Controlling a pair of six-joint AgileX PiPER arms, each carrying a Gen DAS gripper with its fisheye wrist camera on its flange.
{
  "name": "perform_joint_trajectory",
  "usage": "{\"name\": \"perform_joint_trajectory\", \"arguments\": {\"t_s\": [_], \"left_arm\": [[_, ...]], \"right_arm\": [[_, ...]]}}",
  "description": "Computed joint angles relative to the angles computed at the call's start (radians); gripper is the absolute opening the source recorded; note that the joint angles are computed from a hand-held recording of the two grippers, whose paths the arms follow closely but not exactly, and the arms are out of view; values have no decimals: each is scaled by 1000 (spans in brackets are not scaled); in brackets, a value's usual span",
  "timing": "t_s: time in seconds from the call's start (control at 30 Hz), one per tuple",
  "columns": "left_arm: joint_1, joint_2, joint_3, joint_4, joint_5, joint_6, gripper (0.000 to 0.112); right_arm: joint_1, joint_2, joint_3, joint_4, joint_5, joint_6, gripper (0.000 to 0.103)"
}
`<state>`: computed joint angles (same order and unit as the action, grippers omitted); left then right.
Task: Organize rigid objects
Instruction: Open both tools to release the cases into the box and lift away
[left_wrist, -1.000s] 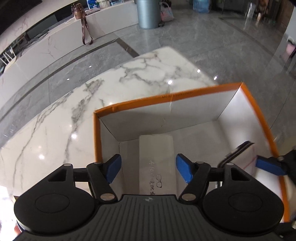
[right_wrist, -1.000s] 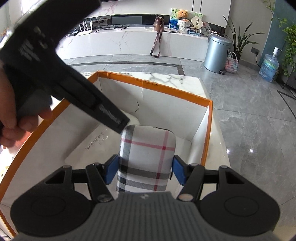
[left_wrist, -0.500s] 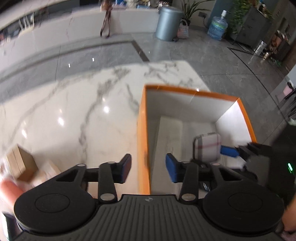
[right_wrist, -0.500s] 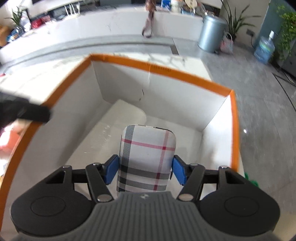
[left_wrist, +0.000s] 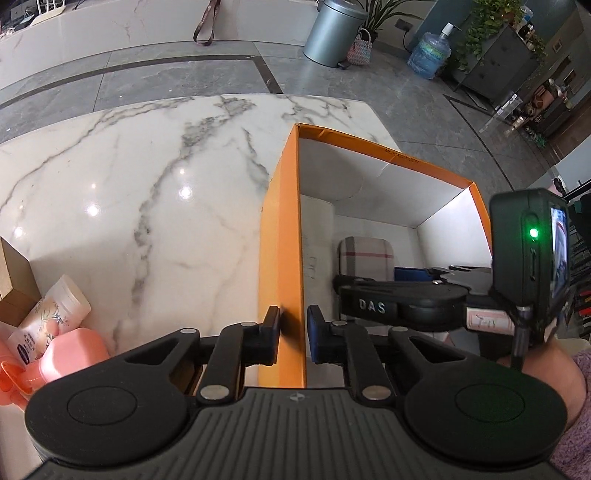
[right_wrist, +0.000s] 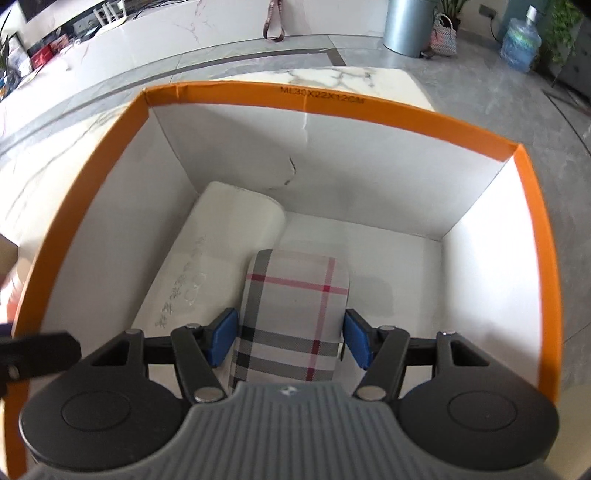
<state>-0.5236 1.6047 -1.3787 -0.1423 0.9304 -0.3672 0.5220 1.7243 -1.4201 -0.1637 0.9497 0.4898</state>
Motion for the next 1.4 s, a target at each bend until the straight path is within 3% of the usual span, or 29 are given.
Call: {"name": "perform_joint_trajectory", "arguments": {"t_s": [0.2, 0.37, 0.73, 0.83, 0.97, 1.07, 1.13, 1.23, 1.3, 1.37, 1.4], "left_arm": [[0, -1, 0, -5, 0, 1, 17], [6, 5, -10, -13, 10, -1, 17], [-17, 16, -25, 33, 39, -36, 16], [-41, 3, -11, 76, 43, -63, 18], [-80, -32, 17, 137, 38, -123, 18], [-110, -58, 39, 182, 40, -179, 18], [-121, -74, 52, 183, 37, -203, 11], [-151, -82, 59, 224, 46, -258, 9], [-163, -91, 71, 244, 41, -300, 9], [-177, -109, 89, 264, 37, -347, 9], [-187, -116, 95, 275, 40, -369, 8]], "right_arm": [[-35, 3, -10, 67, -21, -11, 63], [-41, 57, -86, 35, -1, -5, 64], [-69, 57, -95, 49, -61, -68, 69], [-71, -48, -21, 41, -75, -80, 67], [-30, -284, 149, -104, -100, 8, 66], [28, -438, 232, -242, -28, 123, 62], [65, -499, 271, -324, 53, 201, 60], [44, -556, 328, -293, 100, 192, 44], [-21, -581, 360, -179, 77, 119, 17], [-73, -598, 388, -86, 41, 44, 7], [-75, -604, 400, -82, 30, 42, 7]]}}
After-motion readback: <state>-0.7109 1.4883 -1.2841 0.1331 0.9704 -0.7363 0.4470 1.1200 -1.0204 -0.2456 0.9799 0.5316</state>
